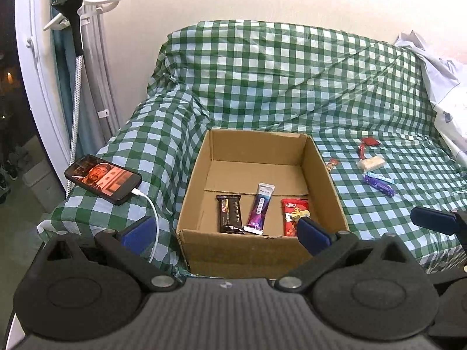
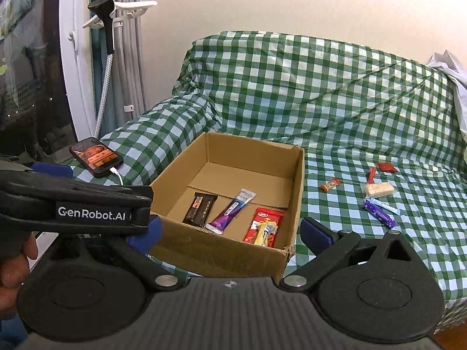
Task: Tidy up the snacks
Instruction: 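Open both tools and lift them out of the box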
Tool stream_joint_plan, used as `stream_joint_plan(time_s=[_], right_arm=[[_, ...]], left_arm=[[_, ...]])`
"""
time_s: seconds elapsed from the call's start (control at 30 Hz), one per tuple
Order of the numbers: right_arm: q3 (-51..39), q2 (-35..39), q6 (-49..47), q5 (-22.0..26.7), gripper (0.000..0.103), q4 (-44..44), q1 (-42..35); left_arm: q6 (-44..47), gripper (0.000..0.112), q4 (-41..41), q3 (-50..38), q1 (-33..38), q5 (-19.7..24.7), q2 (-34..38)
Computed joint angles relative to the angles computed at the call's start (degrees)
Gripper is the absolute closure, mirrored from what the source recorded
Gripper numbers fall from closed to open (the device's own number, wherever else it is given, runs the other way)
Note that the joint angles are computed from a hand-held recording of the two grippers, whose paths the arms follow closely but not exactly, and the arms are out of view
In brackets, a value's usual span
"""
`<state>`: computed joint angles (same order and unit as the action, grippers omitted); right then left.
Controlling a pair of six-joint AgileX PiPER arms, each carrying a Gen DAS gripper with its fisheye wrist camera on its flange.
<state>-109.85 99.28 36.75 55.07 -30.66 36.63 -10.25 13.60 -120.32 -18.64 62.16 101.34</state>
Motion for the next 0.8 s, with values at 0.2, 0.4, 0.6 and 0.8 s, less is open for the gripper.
stream_joint_plan(time_s=[0.2, 0.4, 0.6, 0.8], right_arm=[[1.69, -1.33, 1.13, -0.67, 0.002, -1.19, 0.46], [1.76, -1.37, 1.28, -0.61, 0.002, -1.31, 0.57], [1.68, -1.33, 1.45, -0.41, 0.002, -1.31, 0.73], [1.58, -1.20, 1.54, -0.23, 0.002, -0.89, 0.70]], left_arm=[[-0.63, 0.010, 0.96, 1.42, -0.69, -0.66, -1.25], [-0.54, 0.009, 0.84, 1.50, -0.60, -0.66, -1.33], [-0.73, 0.010, 1.18, 2.03, -0.79, -0.55, -1.74], [-0.73, 0.010, 1.14, 2.44, -0.74, -0.76, -1.87]])
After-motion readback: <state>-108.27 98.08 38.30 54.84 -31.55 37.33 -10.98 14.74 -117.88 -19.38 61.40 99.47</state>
